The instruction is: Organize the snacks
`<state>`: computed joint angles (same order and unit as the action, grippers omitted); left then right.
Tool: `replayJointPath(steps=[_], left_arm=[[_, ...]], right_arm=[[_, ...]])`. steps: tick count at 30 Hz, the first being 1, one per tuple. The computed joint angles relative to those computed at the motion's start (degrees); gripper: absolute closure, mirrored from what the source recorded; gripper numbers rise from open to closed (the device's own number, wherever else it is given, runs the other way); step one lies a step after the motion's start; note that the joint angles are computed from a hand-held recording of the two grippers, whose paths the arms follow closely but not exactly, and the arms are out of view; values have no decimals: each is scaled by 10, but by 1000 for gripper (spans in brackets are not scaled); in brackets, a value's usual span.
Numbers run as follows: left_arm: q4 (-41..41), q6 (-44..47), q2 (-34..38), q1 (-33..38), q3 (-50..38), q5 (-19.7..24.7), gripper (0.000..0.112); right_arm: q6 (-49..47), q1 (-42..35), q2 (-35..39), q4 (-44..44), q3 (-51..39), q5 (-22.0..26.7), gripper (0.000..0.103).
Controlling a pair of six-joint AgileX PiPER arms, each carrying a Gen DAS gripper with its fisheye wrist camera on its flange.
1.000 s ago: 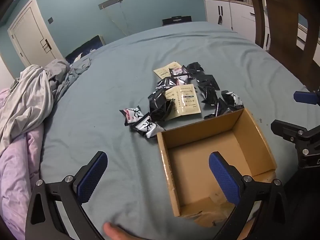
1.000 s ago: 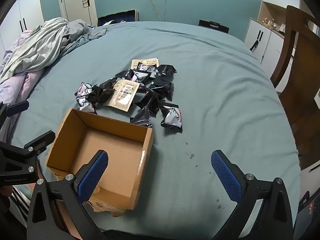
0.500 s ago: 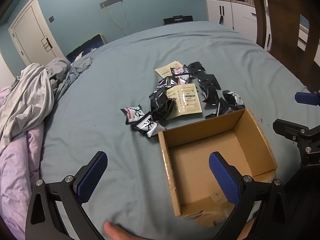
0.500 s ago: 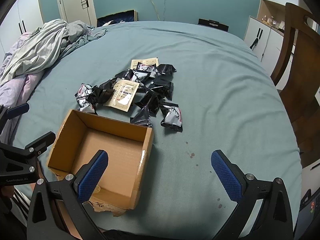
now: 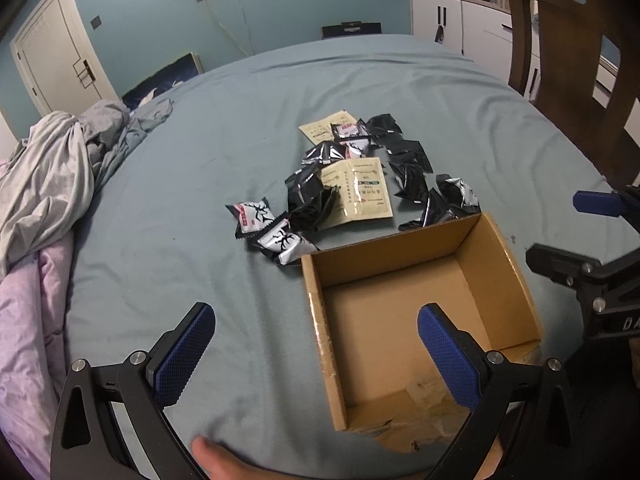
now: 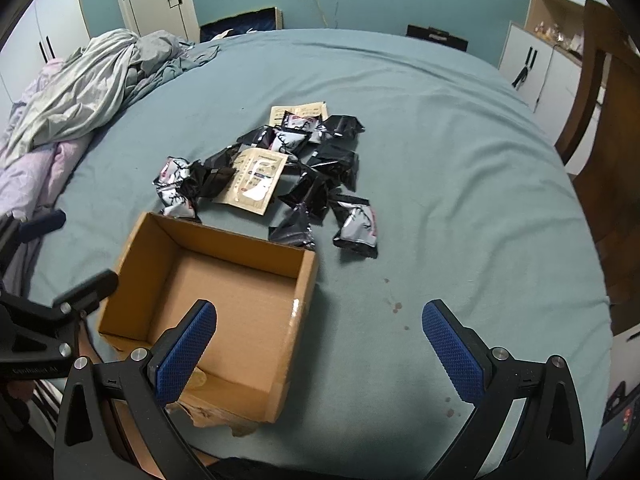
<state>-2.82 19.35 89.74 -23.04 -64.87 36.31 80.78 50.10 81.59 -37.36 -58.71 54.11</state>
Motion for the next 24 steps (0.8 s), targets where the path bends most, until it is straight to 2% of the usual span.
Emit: replayJointPath(steps=[5, 8, 14, 21, 23, 24], left_arm=[[-30, 21, 14, 9, -19, 24, 9], [-51, 31, 30, 20, -38, 45, 9], [-77, 30, 65, 47, -81, 72, 9], [-88, 22, 106, 75, -134, 81, 9], [-96, 21, 120, 82, -150, 81, 9], [-95, 17, 127, 83, -156, 75, 9]], right_arm=[[-42, -70, 0, 24, 1, -51, 0], [-109, -138, 39, 71, -28, -65, 0], [-287, -271, 136, 237, -100, -99, 0], [-401, -345, 227, 336, -171, -96, 0], [-425, -357, 243, 360, -177, -102, 4], [-437, -364, 252, 372, -182, -99, 12]])
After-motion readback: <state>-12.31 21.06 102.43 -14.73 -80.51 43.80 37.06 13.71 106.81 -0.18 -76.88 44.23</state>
